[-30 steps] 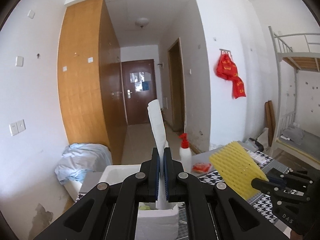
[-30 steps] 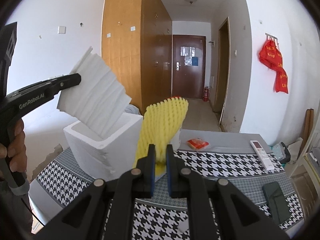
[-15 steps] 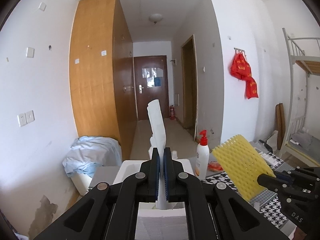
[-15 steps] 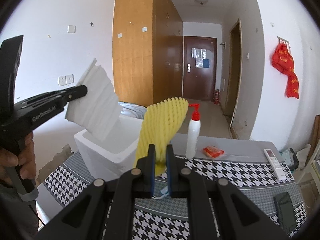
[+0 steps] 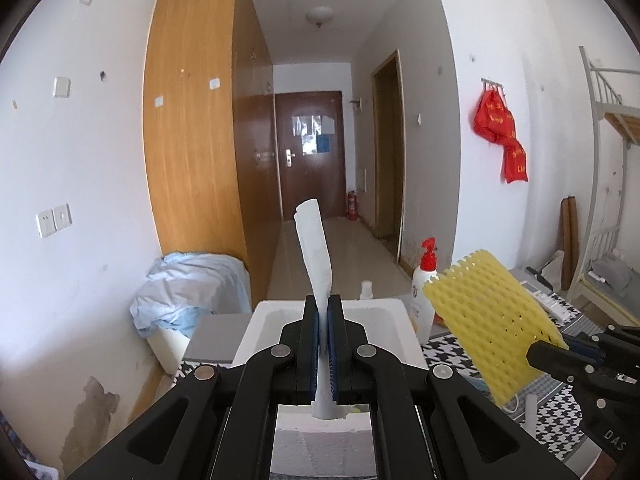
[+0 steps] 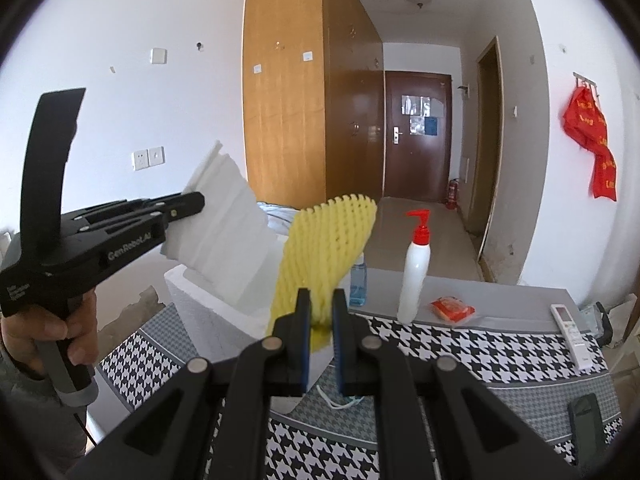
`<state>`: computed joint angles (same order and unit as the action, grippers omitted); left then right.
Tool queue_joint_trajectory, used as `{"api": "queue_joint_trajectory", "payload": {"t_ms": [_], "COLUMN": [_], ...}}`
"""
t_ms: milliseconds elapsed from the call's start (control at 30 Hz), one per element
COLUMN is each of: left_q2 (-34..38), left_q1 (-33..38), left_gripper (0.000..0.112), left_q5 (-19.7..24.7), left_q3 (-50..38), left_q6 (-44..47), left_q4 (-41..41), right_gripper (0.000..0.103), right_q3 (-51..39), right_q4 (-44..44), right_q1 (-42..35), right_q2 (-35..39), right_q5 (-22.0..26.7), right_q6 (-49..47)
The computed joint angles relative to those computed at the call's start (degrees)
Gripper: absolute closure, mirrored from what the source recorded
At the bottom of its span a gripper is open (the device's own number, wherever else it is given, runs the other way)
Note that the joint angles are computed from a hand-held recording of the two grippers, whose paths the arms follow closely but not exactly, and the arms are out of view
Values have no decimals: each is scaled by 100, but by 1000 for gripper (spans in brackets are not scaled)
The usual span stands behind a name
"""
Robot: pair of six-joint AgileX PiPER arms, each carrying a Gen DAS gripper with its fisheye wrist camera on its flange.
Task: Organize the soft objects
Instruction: 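Carry the wipes and yellow sponge in both tools over the white foam box, then open the left tool to drop the white wipes into the foam box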
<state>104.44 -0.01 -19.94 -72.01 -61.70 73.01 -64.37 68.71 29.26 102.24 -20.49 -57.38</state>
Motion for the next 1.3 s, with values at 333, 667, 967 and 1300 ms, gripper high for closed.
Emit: {"api": "queue_joint_trajectory", "payload": {"t_ms": [333,667,967,1300], "left_q2": [422,668,519,316], "left_q1": [54,241,382,614], "left_gripper": [108,31,12,10], "left_q5": [-26,-362,-279,-371], "left_q3": [-504,-674,-360,-4], "left_q6": [-1319,-1496,-469,447], "left_q4": [1227,1425,346,-536], "right_gripper": [91,91,91,91], "right_q3": [-392,-690,-872,-1256], "right_q4": [772,1398,1647,2168], "right_q1": [-30,61,160,241], "right_q2": [268,483,564,737], "right_q5": [62,-114,-184,-154], "right_q6": [-840,-1434,-1691,-2340]}}
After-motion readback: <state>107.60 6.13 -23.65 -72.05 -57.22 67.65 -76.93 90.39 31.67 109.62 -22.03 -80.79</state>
